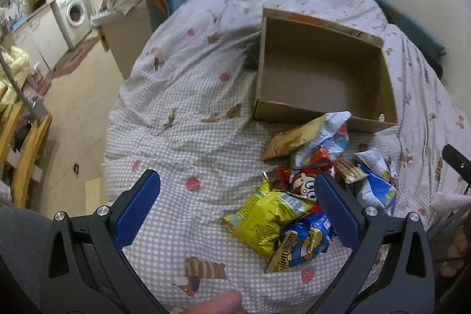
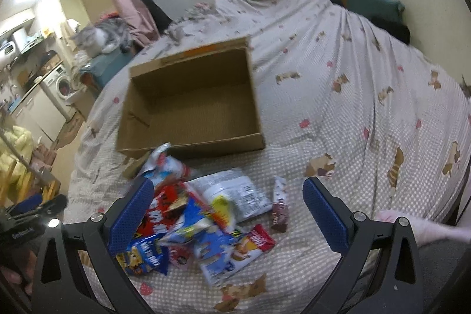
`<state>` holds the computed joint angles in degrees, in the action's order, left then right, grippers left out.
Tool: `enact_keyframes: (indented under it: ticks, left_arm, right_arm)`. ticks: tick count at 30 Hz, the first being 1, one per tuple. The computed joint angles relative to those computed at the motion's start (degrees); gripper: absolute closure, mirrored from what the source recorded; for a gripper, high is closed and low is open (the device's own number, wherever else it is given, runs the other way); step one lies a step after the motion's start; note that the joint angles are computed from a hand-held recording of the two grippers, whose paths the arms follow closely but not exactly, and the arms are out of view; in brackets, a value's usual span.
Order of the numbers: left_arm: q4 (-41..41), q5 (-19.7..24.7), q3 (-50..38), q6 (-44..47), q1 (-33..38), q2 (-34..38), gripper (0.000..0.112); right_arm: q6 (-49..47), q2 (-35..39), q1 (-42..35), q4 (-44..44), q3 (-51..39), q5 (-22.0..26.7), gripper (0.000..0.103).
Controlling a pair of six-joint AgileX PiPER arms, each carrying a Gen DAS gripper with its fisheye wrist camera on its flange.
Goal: Organize snacks
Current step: 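Grasp the yellow chip bag with the left gripper while the right grasps a white packet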
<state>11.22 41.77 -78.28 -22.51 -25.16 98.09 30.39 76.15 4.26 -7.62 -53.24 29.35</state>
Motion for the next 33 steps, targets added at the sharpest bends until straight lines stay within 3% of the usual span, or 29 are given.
enact_keyframes:
  ticks: [2,5,10,14,16,25,30,33]
  left_arm:
    - [-4.1,3.7,-4.2,4.7,1.2,3.4,0.009]
    - [-12.9,13.4,-13.9,13.0,3.2,12.0,0.009]
    - [-20.4,21.9,-23.0,15.5,5.5,20.3,0.009]
    - [-21.3,23.9,-22.5,19.1,5.2,22.9,0.011]
    - [-21.4,25.1,-22.5,19.4,5.0,24.4,0.019]
    - [-25.2,26.9,-24.1,22.4,5.5,29.3,0.020]
    - [-28.3,26.4,-21.5,25.2,5.5,28.3,0.055]
    - [-29.6,26.5,-20.0,26.4,5.8,25.6,0.069]
  right_arm:
    - [-3.6,1.4,-3.0,2.6,-1.5,1.3,0.000]
    - [-8.3,2.9,-6.7,7.4,-2.3,1.9,0.000]
    - [-11.3,4.7,-9.3,13.1,-0.9,1.9,0.000]
    - [-12.4,5.4,-9.3,14.0,-0.8,1.7,0.000]
    - [-13.2,5.9,-9.2,14.5,-1.0,1.9,0.000]
    - [-10.8,6.4,-7.4,11.3,-1.3,1.0,0.000]
    - [-10.2,6.3,-7.3,10.7,-1.4,1.0,0.000]
    - [-9.7,6.3,-7.2,10.3,-1.4,1.2,0.000]
